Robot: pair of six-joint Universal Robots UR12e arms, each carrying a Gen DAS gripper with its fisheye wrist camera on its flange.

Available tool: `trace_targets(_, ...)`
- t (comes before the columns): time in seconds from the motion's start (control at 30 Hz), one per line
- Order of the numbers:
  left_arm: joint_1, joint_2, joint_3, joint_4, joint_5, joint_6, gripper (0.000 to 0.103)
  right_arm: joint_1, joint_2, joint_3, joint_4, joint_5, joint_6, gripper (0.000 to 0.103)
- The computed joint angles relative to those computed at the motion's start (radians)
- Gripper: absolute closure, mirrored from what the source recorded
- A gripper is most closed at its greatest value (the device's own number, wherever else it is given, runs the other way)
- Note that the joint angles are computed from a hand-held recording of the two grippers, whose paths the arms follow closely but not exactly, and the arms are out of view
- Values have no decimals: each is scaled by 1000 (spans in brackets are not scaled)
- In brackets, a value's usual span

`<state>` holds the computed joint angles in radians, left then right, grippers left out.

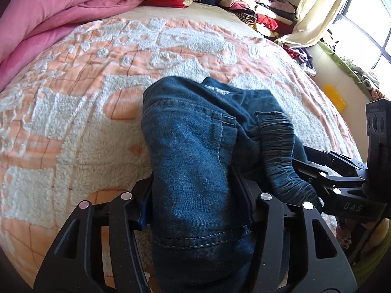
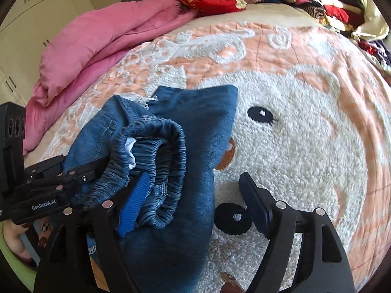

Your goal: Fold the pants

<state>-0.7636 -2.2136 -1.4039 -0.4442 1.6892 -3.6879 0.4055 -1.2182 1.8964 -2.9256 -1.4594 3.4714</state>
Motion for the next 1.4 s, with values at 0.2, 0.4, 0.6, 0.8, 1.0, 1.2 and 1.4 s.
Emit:
trace_targets(0.2,0,10,-18,27,4,-18,48,0,-10,7,-26,3,4,22)
trace_targets(0.4,-11,34,-39,57,41,-7,42,3,-50,42,-79,-22,15,11)
trace_targets(0.6,-24,64,-64,83,82,-6,24,19,-90,70,-118,-50,-10,5)
trace_targets(0.8,-51,96,-85,113,152,22,10,41,-131,109,-189,-78,-19,4)
trace_targets(1.0,-71,123,-112,127,187,28,10,65,-160,137,-240,-129,-29,4)
trace_targets(1.2,-89,149,-158,141,199,15,10,87,-191,176,-261,-163,-40,4)
trace_targets(1.4,-99,168,-206,141,189,-27,10,108,-209,210,-234,-188,-37,4)
